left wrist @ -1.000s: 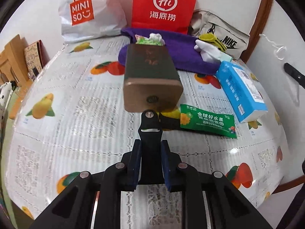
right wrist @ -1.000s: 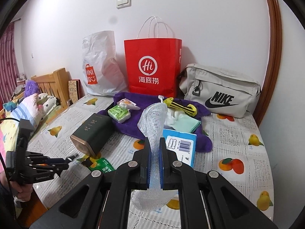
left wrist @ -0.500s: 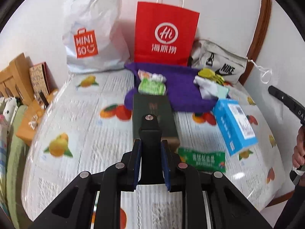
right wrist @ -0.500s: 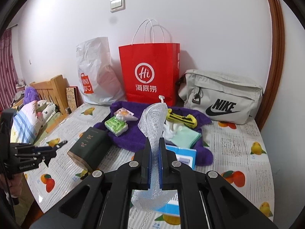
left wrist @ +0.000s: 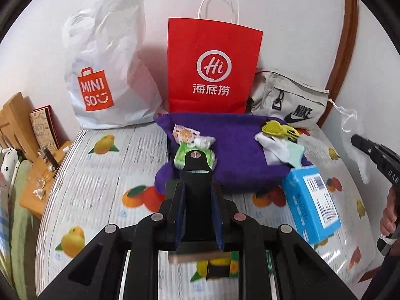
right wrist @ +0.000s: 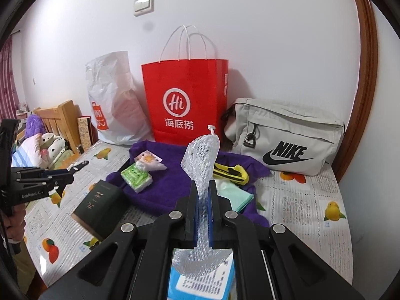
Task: Organize soft objects
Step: 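Carry the strap in the left gripper and mesh bag in the right onto the purple towel, then open the right gripper to drop the mesh bag while the left gripper lowers the strap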
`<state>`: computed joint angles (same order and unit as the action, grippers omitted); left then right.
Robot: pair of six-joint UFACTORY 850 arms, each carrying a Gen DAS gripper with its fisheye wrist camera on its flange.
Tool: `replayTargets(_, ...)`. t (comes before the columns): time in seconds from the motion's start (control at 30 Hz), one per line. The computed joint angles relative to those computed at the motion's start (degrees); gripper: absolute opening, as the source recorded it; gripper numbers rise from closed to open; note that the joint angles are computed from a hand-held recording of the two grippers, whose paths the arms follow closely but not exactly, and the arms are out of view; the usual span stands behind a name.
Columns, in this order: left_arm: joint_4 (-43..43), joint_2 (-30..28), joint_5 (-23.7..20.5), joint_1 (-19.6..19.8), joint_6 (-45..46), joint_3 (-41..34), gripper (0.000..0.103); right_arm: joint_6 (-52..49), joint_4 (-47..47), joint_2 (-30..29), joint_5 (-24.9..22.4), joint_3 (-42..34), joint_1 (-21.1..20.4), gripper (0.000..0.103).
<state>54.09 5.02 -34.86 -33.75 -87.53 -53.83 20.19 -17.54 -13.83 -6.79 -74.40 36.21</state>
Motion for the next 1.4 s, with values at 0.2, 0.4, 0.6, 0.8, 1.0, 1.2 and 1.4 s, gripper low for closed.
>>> replayTargets(0.2, 0.06, -3.65, 2.75, 3.41, 1.16, -2.94, 0.020, -12.74, 11.07, -4.73, -1.55, -4.83, -0.93, 0.006)
replayTargets(0.4, -1.83, -8.35, 5.51, 6.09, 4.40, -6.41, 0.020, -33.18, 30.59, -10.33, -3.69, -10.48, -1.70, 0.006)
replayTargets(0.6, -4.97, -12.59, 8.41, 8.58, 8.61, -9.54, 0.020, -34.84, 30.90, -16.65, -8.02, -17.21, -2.27, 0.006)
replayTargets(0.8, -8.75, -16.37, 10.24, 10.59, 13.34, -12.64, 0.020, -37.58, 33.57, -23.62, -13.67, -24.88, -3.11, 0.006)
replayTargets(1.0, -12.85, -19.27, 11.94, 12.04, 17.99, -15.04, 0.020, -40.89, 36.21, -28.35, -17.80, -30.73, -2.80, 0.007)
replayTargets(1.2, -18.76, -21.55, 12.68, 13.15, 24.29, -17.05, 0.020, -40.59, 36.40, -32.00, -21.17, -35.88, -2.53, 0.008)
replayTargets(1.4, -23.26, -22.94, 13.19, 13.63, 28.66, -18.29, 0.020, -41.25, 37.11, -34.57, -24.51, -39.85, -2.28, 0.016)
